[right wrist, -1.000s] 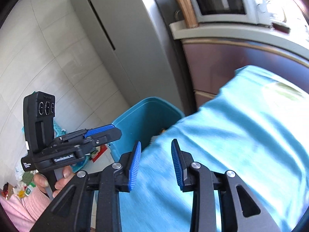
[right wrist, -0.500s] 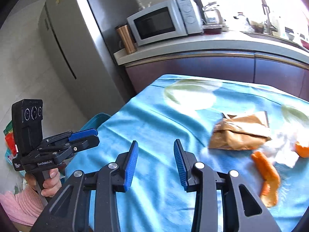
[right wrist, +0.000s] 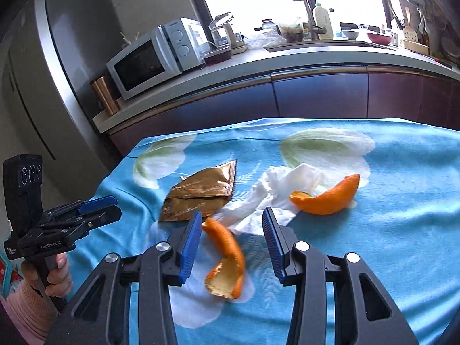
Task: Collect trash
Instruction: 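Move both open grippers back over the remaining trash on the table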
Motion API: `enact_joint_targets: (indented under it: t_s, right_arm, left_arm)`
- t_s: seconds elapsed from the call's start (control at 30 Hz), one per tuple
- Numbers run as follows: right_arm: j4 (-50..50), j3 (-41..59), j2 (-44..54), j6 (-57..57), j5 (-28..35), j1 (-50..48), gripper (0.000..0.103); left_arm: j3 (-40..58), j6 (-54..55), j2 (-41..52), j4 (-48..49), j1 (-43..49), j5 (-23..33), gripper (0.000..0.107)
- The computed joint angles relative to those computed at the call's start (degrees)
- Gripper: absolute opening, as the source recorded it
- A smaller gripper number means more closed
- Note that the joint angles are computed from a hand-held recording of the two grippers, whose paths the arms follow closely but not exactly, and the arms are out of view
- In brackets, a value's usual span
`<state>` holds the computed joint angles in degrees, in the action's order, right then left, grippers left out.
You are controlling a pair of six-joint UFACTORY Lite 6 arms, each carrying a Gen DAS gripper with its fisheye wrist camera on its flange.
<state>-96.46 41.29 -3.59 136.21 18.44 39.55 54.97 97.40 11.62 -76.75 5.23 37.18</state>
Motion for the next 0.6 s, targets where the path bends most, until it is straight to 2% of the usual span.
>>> enact_joint_targets:
  t_s: [0.23, 0.6]
  right_arm:
    - [-7.6, 1.6, 5.0, 6.0, -4.5, -5.6, 0.041]
    - [-16.8, 5.6, 11.4, 14.2, -7.3, -8.7, 0.041]
  left_arm:
    - [7.3, -6.1, 7.4, 1.5, -8.2, -7.3, 0.060]
    - [16.7, -17.8, 15.5, 10.4, -13.6, -9.8, 0.060]
